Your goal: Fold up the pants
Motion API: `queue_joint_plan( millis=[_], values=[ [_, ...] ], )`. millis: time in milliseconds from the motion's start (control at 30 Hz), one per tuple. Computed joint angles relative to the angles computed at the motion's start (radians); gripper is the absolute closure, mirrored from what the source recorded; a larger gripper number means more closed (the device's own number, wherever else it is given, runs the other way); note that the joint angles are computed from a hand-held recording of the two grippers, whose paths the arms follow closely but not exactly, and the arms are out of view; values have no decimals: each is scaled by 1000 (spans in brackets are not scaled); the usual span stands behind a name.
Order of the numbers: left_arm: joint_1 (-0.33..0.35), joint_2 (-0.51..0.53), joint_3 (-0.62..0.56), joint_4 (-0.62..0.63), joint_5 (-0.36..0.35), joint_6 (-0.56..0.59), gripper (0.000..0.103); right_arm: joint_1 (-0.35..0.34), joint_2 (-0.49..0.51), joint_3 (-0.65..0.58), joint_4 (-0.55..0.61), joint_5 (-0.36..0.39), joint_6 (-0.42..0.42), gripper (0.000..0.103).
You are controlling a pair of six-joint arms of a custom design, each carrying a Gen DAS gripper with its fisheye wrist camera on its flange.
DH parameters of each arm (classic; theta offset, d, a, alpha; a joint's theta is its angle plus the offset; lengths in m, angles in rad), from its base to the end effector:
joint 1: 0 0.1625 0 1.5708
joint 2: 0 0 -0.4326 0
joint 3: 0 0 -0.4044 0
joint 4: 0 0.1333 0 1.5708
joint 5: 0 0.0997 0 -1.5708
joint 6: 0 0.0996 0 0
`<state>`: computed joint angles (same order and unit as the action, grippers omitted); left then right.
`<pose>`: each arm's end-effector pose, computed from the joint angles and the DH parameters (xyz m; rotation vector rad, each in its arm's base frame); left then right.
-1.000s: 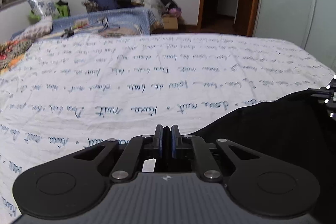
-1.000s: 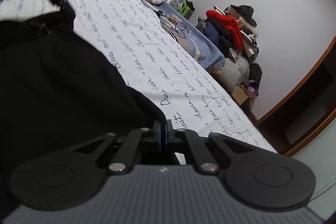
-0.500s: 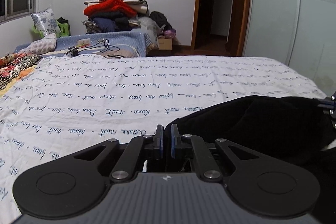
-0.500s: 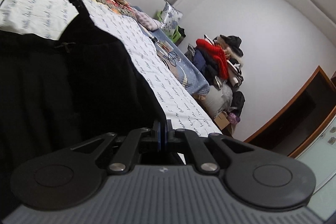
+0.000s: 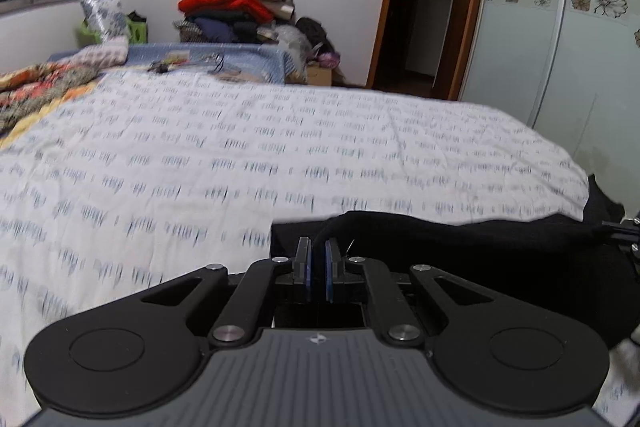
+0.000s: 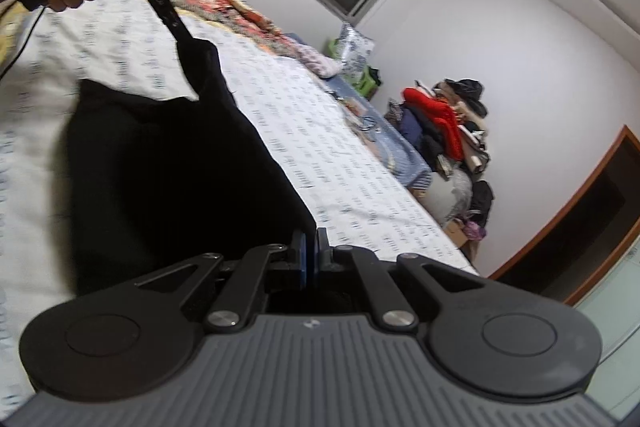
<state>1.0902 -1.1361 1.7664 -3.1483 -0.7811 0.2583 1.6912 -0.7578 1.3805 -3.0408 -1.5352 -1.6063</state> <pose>-0.1076 -0.6477 0.3565 0.3542 2.2087 -1.2154 0.2299 -0.7612 0.2328 1.8834 -1.5845 0.8470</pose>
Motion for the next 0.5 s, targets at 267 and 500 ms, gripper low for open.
queue_joint_plan(
  millis=[267,500],
  values=[
    [-19,-78,150,18,66,-144,102,-11,-94,175,46,-39,-47,100],
    [-45,-111,207,64,103,-199,102,-25,-126,253,23,-58,-56,100]
  ],
)
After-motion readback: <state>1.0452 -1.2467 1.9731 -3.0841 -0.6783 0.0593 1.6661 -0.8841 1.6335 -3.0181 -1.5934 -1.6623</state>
